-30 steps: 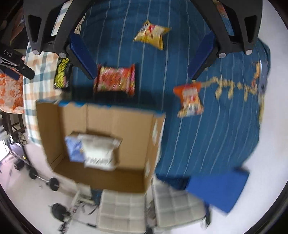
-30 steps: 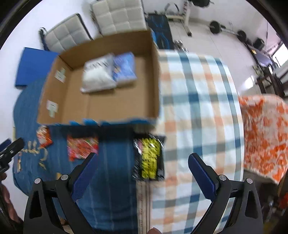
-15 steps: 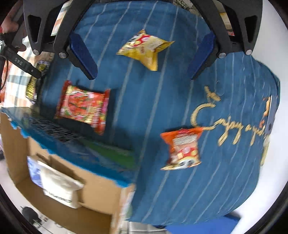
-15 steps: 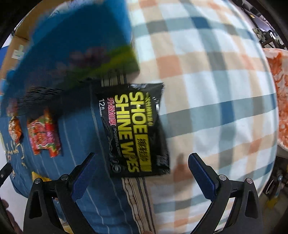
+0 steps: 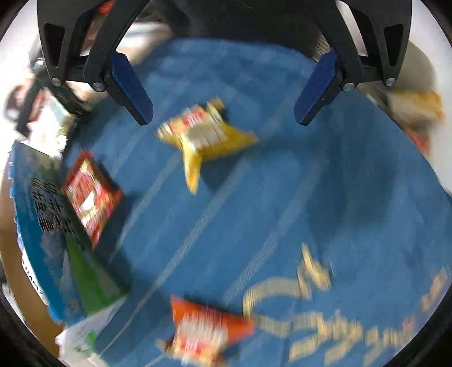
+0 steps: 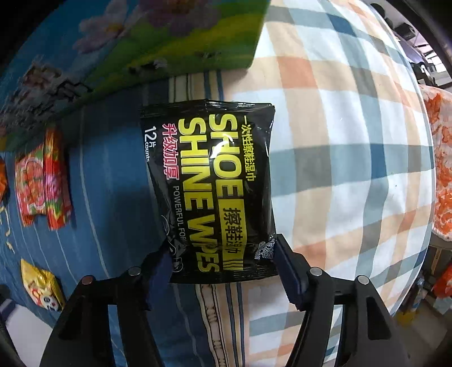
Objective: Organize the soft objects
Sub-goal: 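Grasp the yellow snack bag with the left tool while the right tool grasps the black shoe wipes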
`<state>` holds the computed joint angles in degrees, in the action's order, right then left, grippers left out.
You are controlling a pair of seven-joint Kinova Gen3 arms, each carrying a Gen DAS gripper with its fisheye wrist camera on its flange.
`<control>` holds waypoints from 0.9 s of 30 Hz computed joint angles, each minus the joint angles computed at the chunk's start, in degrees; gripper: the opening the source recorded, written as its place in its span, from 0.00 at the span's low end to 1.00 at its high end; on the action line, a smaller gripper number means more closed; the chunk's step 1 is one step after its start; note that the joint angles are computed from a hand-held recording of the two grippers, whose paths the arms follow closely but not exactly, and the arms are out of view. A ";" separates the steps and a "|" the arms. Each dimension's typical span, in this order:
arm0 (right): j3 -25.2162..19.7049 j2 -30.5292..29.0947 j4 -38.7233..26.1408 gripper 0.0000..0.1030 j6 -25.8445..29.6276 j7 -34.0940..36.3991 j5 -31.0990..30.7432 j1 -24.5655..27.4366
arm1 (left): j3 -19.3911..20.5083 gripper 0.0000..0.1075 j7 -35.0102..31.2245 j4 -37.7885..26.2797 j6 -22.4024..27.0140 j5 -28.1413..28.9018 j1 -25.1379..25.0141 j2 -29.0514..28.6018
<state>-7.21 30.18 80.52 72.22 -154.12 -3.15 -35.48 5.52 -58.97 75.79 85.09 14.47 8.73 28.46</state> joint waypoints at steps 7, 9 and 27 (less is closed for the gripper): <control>-0.68 -0.08 0.10 0.66 0.24 -0.95 -0.46 -1.48 | 0.41 0.95 2.07 5.23 -5.39 6.64 -1.73 2.66; -0.82 0.36 -0.14 0.65 0.01 -1.11 -0.63 -1.87 | 0.53 0.92 3.03 5.12 -6.79 5.74 -1.41 3.48; -1.71 -0.36 3.05 0.63 -4.18 10.59 -6.87 6.70 | 0.98 0.42 -13.04 -9.80 -3.06 -13.36 12.61 11.93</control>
<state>-8.91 29.82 83.57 68.03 -143.54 -10.02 -28.78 6.51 -72.01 66.00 82.03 1.11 21.34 40.38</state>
